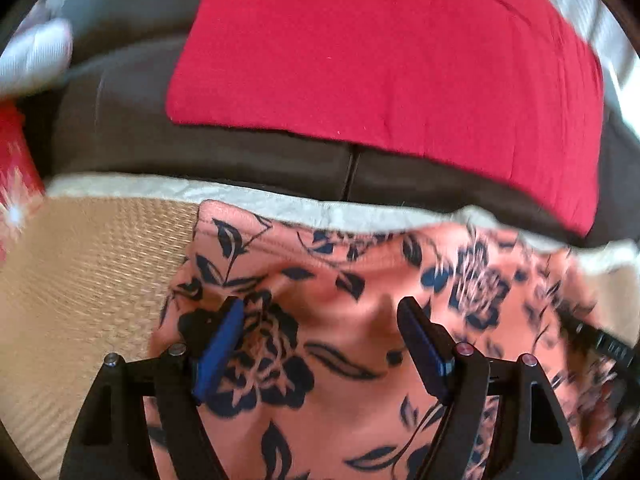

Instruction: Fold small clothes

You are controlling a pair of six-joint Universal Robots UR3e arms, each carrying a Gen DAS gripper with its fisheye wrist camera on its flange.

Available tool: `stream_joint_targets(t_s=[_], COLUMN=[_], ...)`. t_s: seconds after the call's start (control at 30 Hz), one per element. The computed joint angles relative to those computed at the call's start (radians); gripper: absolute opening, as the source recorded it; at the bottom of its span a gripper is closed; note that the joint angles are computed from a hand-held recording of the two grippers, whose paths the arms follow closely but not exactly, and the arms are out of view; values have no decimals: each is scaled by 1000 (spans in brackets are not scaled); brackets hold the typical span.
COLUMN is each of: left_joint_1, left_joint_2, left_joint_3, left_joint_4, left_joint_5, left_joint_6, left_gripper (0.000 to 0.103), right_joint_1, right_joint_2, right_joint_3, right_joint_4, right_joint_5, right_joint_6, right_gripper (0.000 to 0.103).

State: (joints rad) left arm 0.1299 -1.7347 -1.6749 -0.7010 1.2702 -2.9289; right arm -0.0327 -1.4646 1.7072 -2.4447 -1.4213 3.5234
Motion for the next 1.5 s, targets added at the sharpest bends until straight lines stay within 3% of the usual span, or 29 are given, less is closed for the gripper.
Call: stream_joint_targets(t_s=[0.27, 0.57, 0.73, 1.03, 1.5], left_joint_1=[-39, 6, -45, 35, 317], left_joint_2=[331, 620, 665, 668, 682], left_joint_3=[-238, -287, -311, -363, -414], left_joint_4=[170, 46, 48, 81, 40], left_joint_5=[65, 60, 163, 131, -7], left_joint_6=[-2, 12, -7, 2, 74], left_gripper=[87, 96, 99, 100, 100], right_joint_1=[31, 111, 155, 205, 324], right_joint_2=[-190, -410, -447, -296, -29], right_joint_3=[108, 252, 250, 175, -50], right_joint_4=[-54, -64, -39, -94, -96], right_joint_5=[22, 29, 11, 9, -32], right_joint_6=[27, 133, 167, 172, 167], right_gripper=[38, 38, 38, 38, 38])
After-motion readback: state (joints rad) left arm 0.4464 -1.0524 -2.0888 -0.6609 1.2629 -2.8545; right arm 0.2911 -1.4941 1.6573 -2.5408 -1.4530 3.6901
